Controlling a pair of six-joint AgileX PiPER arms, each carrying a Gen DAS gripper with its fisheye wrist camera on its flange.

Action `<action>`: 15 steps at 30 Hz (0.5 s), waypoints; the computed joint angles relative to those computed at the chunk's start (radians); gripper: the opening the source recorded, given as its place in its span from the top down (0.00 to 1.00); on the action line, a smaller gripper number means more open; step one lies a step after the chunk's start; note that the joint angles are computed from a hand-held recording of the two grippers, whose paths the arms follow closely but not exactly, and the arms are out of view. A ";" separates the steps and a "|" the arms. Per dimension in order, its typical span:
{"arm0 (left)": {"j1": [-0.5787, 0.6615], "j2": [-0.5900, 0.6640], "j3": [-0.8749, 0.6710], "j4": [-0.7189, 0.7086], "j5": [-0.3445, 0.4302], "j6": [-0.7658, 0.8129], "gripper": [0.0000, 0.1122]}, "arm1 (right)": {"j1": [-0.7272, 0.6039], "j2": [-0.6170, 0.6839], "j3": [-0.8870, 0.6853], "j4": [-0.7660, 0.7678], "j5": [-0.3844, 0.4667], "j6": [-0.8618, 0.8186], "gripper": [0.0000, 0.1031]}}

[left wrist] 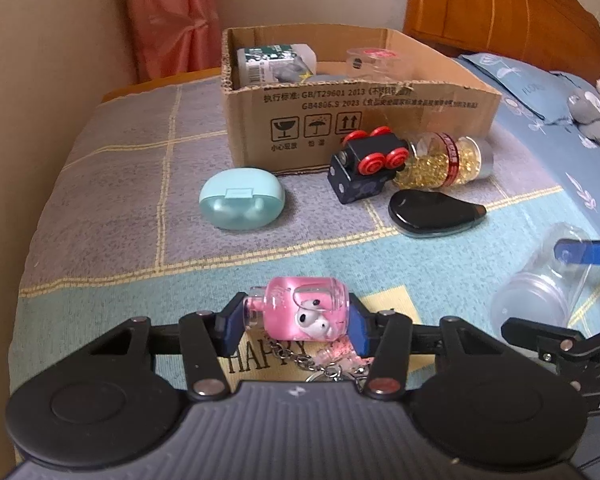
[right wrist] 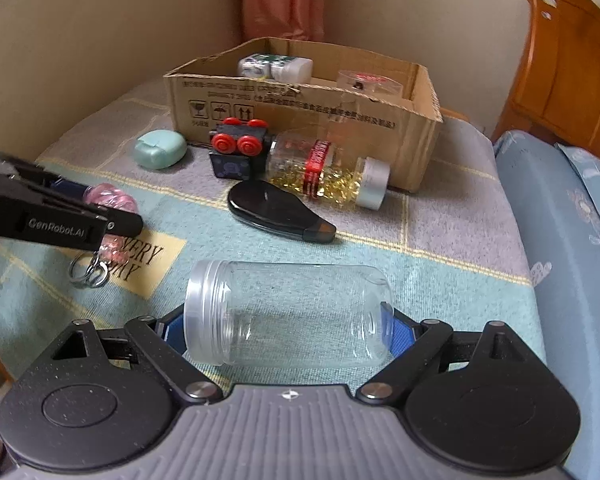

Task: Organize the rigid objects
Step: 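Carry the pink bottle and clear jar into the box and open both tools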

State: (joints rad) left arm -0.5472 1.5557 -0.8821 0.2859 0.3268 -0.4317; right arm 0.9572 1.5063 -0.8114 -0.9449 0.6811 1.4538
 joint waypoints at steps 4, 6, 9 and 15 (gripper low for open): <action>0.019 -0.013 -0.019 -0.113 0.032 0.158 0.56 | -0.020 -0.030 0.001 0.059 -0.030 -0.116 0.09; 0.033 -0.024 -0.032 -0.175 0.056 0.240 0.56 | -0.034 -0.050 -0.002 0.101 -0.044 -0.187 0.09; 0.051 -0.038 -0.059 -0.248 0.096 0.341 0.56 | -0.060 -0.083 -0.010 0.156 -0.058 -0.293 0.09; 0.072 -0.058 -0.129 -0.314 0.184 0.468 0.56 | -0.140 -0.137 -0.054 0.288 -0.073 -0.516 0.09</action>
State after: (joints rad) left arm -0.4748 1.4980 -1.0108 -0.0279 0.5111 0.0364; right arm 0.8168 1.3689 -0.8657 -0.6573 0.6076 0.9374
